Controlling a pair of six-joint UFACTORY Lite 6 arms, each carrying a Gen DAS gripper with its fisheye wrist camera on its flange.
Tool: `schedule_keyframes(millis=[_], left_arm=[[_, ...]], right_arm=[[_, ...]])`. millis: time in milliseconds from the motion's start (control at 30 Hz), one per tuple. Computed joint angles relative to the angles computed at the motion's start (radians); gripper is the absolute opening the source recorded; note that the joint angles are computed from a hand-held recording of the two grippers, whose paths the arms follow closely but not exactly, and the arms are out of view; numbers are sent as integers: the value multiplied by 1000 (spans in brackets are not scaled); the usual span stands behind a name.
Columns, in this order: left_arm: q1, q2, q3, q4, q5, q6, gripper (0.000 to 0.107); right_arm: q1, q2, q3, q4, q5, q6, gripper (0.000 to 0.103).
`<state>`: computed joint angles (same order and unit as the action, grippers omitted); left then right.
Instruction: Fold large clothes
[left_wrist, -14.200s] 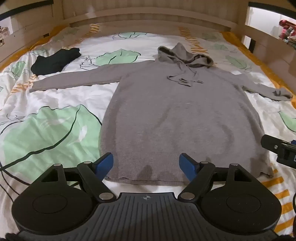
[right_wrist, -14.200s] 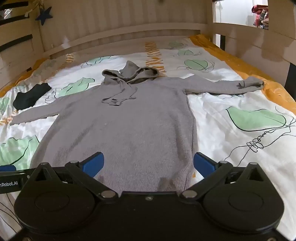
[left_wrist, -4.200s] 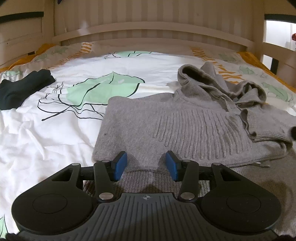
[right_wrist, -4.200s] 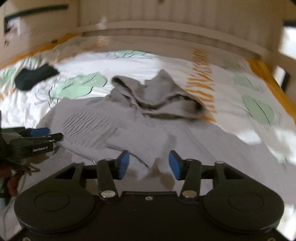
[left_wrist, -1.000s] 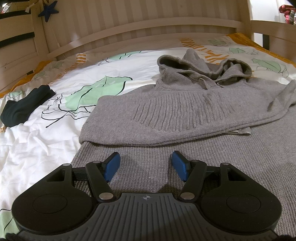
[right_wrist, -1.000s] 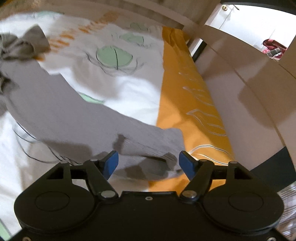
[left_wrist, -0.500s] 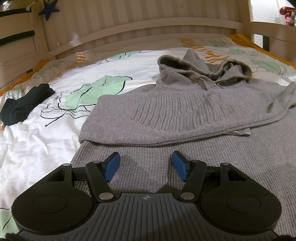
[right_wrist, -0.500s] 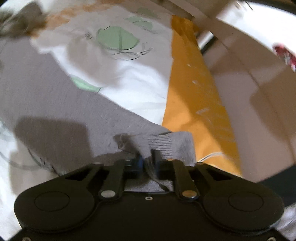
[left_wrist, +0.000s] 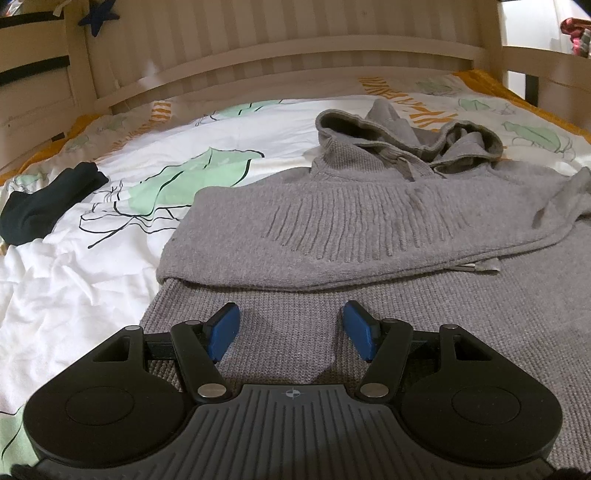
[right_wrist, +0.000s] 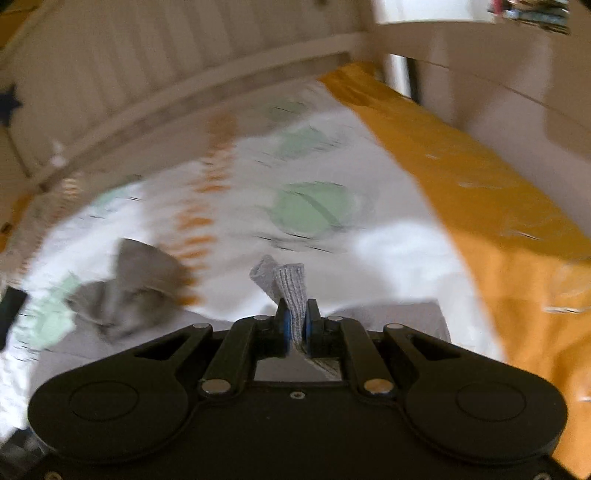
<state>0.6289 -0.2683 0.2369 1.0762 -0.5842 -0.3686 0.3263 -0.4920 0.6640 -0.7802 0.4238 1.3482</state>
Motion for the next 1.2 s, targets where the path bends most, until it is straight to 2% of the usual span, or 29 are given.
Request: schedule_keyframes(millis=[133, 200, 300, 400, 500, 667, 767, 800, 867, 900, 933, 1067, 1200], left_arm=[[14, 8, 15, 51, -2, -52, 61], [27, 16, 33, 106, -4, -108, 61], [60, 45, 80, 235, -18, -240, 61], [101, 95, 171, 448, -46, -456, 61], [156, 148, 277, 671, -118, -652, 61], [252, 215, 419, 826, -265, -847, 61], [270, 289, 534, 886, -360, -956, 61], [266, 314, 568, 900, -383, -988, 61], [256, 356, 620, 916, -423, -1035, 61], [249, 378, 642, 919, -440, -1054, 61], [246, 395, 658, 925, -452, -1070, 61], [204, 476, 718, 938, -463, -1157, 61], [126, 480, 707, 922, -328, -1210, 61]], right_arm=[[224, 190, 175, -252, 34, 393, 13], [324, 314, 288, -358, 62, 533, 13], [415, 504, 469, -442, 71, 642, 13], [482, 702, 677, -458, 57, 672, 13], [532, 913, 902, -414, 31, 643, 13], [584, 1229, 1252, -209, 28, 417, 13], [595, 1350, 1353, -135, 18, 330, 14], [594, 1364, 1351, -119, -1, 301, 24], [604, 1353, 1294, -146, -21, 317, 32], [605, 1316, 1218, -216, -40, 388, 47], [617, 1275, 1149, -310, -40, 491, 56], [638, 1103, 864, -560, -9, 788, 57], [683, 892, 534, -728, 59, 1029, 57]])
